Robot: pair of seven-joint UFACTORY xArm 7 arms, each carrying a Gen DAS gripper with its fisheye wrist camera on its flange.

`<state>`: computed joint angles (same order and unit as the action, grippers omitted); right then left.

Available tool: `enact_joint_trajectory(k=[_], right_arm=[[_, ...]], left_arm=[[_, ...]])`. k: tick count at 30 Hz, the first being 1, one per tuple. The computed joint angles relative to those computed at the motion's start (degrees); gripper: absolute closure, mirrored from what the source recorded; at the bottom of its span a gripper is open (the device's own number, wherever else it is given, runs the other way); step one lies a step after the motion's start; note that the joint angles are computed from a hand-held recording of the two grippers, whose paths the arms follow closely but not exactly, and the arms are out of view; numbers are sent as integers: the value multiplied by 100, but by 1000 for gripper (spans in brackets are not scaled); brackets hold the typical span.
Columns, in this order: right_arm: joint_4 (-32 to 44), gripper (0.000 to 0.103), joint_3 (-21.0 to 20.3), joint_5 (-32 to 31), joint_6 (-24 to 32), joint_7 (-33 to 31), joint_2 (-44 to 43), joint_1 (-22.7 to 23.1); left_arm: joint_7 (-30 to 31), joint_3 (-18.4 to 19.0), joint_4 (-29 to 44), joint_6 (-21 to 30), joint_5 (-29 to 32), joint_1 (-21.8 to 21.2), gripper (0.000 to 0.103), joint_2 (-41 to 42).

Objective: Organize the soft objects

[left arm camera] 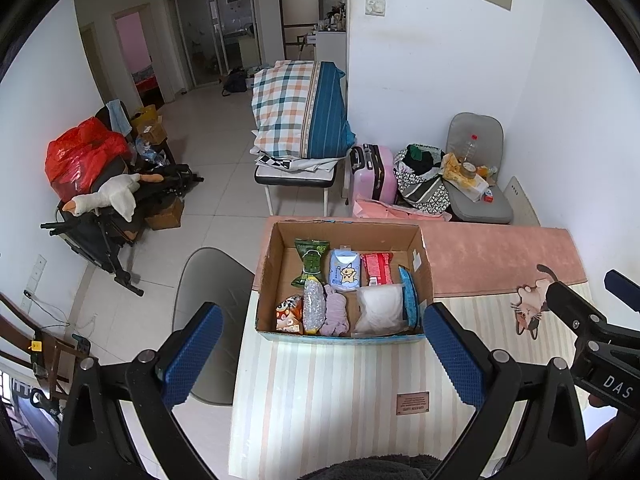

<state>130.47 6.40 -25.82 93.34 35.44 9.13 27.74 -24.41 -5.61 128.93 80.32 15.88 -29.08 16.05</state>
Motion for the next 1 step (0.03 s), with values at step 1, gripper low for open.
enact_joint_trajectory(k=[1], right_arm=[[12,0,-3,8,-1,-2,4,-7]], left_arm=[[14,1,-113,-41,-12,20,0,-69]])
